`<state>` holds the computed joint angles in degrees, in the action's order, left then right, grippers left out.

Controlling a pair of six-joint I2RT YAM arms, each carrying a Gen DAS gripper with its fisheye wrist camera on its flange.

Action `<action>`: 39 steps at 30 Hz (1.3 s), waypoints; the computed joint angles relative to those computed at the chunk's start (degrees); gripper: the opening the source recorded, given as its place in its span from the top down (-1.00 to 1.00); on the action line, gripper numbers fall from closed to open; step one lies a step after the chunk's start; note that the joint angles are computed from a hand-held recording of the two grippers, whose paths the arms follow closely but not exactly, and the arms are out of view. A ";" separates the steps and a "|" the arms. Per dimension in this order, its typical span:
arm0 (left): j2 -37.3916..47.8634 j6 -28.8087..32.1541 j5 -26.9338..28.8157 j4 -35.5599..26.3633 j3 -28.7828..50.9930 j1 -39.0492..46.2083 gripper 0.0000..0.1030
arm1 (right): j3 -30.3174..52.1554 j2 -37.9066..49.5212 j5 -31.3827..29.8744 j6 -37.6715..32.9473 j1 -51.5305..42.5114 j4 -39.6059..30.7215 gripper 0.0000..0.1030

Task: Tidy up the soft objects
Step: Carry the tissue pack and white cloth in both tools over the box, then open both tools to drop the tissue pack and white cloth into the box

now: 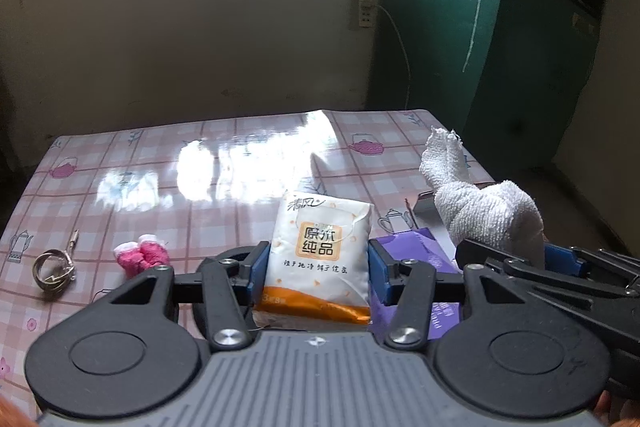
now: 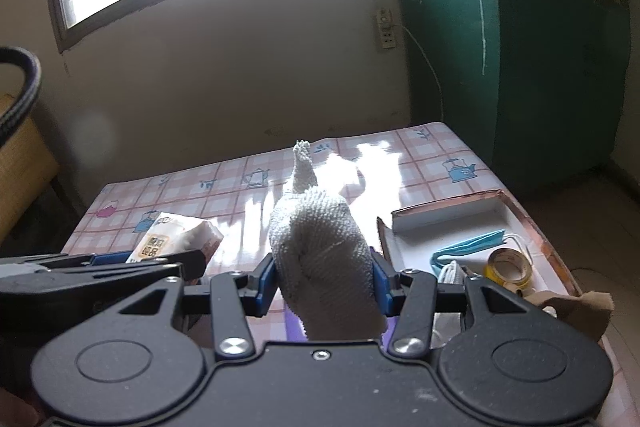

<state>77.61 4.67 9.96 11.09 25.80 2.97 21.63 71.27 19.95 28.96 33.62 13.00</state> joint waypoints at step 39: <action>12.61 -5.72 -4.73 6.27 5.58 -20.90 -0.01 | -4.42 -2.57 -18.74 -14.53 -34.06 2.19 -0.14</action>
